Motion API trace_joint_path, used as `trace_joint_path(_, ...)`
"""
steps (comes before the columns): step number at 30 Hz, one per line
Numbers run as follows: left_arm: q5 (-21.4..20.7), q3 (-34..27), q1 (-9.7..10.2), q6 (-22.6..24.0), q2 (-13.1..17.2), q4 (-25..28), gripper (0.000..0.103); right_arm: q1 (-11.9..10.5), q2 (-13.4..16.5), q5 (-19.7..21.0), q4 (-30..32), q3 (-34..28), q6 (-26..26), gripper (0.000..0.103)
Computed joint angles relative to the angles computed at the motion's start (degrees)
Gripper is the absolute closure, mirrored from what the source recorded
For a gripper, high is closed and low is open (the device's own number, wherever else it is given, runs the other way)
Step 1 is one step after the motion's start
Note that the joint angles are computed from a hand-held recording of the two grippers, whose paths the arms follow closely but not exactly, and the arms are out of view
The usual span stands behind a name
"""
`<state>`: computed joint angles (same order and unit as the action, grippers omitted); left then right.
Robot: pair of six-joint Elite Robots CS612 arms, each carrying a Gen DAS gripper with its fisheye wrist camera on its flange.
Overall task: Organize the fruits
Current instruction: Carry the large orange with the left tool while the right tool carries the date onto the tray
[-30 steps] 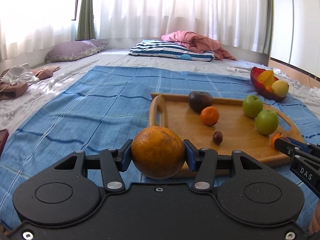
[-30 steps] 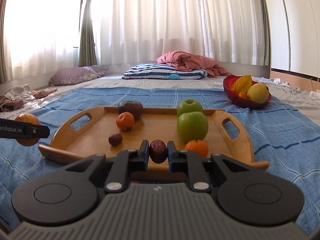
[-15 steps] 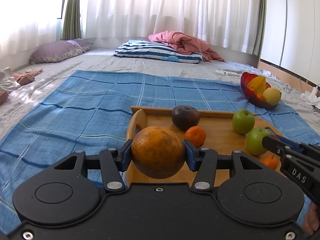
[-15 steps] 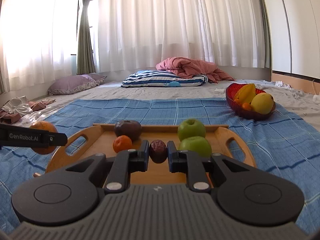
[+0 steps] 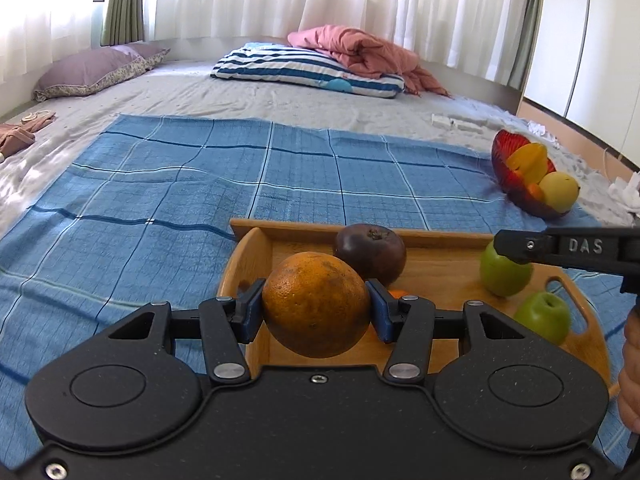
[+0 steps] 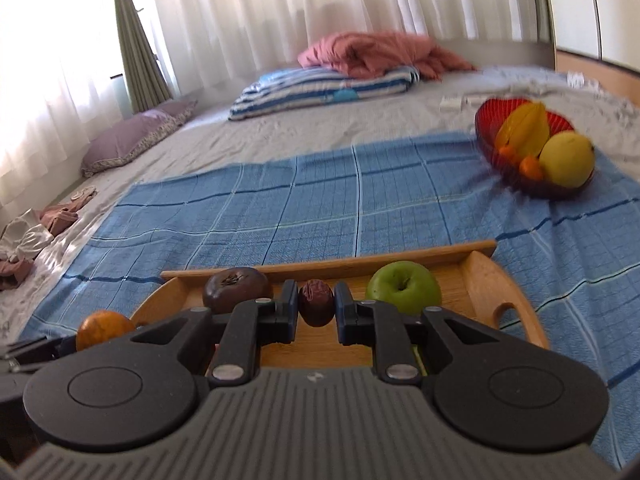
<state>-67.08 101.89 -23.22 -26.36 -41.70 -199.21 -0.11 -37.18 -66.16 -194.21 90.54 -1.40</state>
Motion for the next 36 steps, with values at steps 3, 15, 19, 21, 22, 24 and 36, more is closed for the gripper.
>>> trace_joint_path(3,-1.70,-2.12,0.82,-0.79,0.86,2.04,0.053,0.43,0.57,-0.51,5.88,-2.62,0.47,0.080)
trace_joint_path(15,-3.98,-7.11,2.81,-3.66,3.22,8.52,0.053,2.02,2.29,-3.98,13.21,-6.69,-1.15,0.080)
trace_joint_path(19,-3.98,-8.01,2.94,-3.68,3.66,9.33,0.053,2.45,2.61,-4.79,14.23,-7.31,-2.21,0.080)
trace_joint_path(21,-3.77,-8.14,2.95,-3.64,3.78,9.18,0.053,2.62,2.59,-4.97,14.42,-7.26,-2.81,0.080)
trace_joint_path(22,-3.67,-8.23,2.95,-3.48,3.85,9.11,0.053,2.69,2.62,-5.03,14.57,-7.33,-3.01,0.080)
trace_joint_path(24,-3.83,-8.35,3.08,-3.41,3.95,8.88,0.053,2.81,2.66,-5.30,14.98,-7.45,-3.19,0.080)
trace_joint_path(36,-3.06,-9.68,3.43,-3.86,5.16,7.59,0.052,3.29,4.16,-6.86,14.55,-9.28,-1.28,0.080)
